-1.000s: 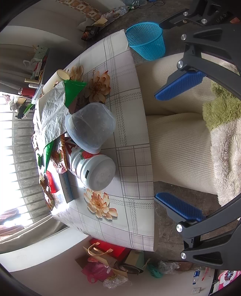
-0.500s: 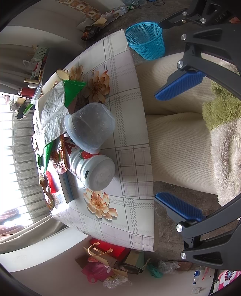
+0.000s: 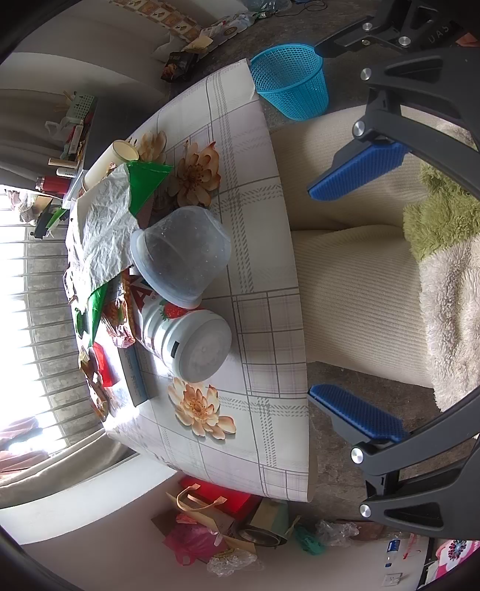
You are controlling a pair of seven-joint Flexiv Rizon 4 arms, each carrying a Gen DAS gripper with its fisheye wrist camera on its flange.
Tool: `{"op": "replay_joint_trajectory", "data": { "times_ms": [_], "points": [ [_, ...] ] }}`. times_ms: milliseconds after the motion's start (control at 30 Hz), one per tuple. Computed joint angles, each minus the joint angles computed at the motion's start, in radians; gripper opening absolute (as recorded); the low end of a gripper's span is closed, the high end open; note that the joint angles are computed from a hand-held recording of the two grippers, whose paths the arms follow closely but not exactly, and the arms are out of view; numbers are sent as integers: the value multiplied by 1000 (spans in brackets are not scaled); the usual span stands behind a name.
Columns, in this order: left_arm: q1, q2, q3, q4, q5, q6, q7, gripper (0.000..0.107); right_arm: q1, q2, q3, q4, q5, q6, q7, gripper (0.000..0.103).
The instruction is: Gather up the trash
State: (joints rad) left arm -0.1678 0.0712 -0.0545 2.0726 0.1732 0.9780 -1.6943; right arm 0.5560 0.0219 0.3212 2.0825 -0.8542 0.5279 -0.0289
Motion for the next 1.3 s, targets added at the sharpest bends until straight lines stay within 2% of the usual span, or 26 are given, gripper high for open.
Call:
{"op": "replay_joint_trajectory", "data": {
  "times_ms": [1300],
  "points": [
    [-1,-1,-1,0,3,-8,-4,98,-6,-14,-10,2,-7,23,11,95]
  ]
}}
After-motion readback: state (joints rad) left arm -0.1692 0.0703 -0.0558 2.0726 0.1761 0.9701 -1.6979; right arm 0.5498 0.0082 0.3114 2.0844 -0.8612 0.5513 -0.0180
